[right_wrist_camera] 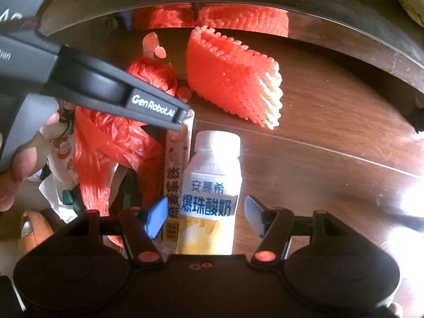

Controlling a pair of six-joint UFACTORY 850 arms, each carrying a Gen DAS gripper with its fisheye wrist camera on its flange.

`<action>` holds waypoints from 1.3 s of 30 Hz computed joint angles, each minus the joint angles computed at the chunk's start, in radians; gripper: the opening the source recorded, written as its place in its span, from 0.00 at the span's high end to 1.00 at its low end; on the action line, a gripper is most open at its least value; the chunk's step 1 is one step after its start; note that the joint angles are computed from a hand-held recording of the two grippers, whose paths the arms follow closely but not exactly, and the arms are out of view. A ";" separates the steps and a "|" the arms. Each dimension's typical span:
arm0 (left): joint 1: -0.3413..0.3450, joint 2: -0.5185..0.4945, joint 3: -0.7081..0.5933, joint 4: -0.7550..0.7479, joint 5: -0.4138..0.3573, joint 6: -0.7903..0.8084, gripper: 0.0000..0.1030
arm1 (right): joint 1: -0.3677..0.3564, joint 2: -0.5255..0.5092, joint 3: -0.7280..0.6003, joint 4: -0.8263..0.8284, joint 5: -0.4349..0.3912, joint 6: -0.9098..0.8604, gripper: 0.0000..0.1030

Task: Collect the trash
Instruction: 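Close left tool on red plastic bag while right tool grips white yogurt bottle, then lift and carry the red bag and yogurt bottle over the black bin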

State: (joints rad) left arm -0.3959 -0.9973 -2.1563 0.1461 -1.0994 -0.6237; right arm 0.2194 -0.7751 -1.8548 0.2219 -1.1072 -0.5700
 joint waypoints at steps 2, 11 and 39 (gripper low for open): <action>0.003 0.001 0.001 -0.006 0.005 -0.001 0.42 | 0.002 0.001 -0.001 -0.005 0.007 0.010 0.41; -0.004 -0.001 -0.035 0.003 -0.032 0.006 0.53 | 0.004 0.011 -0.023 -0.074 -0.024 0.068 0.58; -0.140 0.187 -0.337 0.087 -0.284 -0.043 0.54 | -0.145 0.300 -0.169 0.059 -0.129 0.028 0.58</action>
State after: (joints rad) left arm -0.5357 -0.8099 -2.4937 0.2328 -1.3832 -0.6664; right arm 0.0739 -0.4749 -2.0237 0.2809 -1.2359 -0.5415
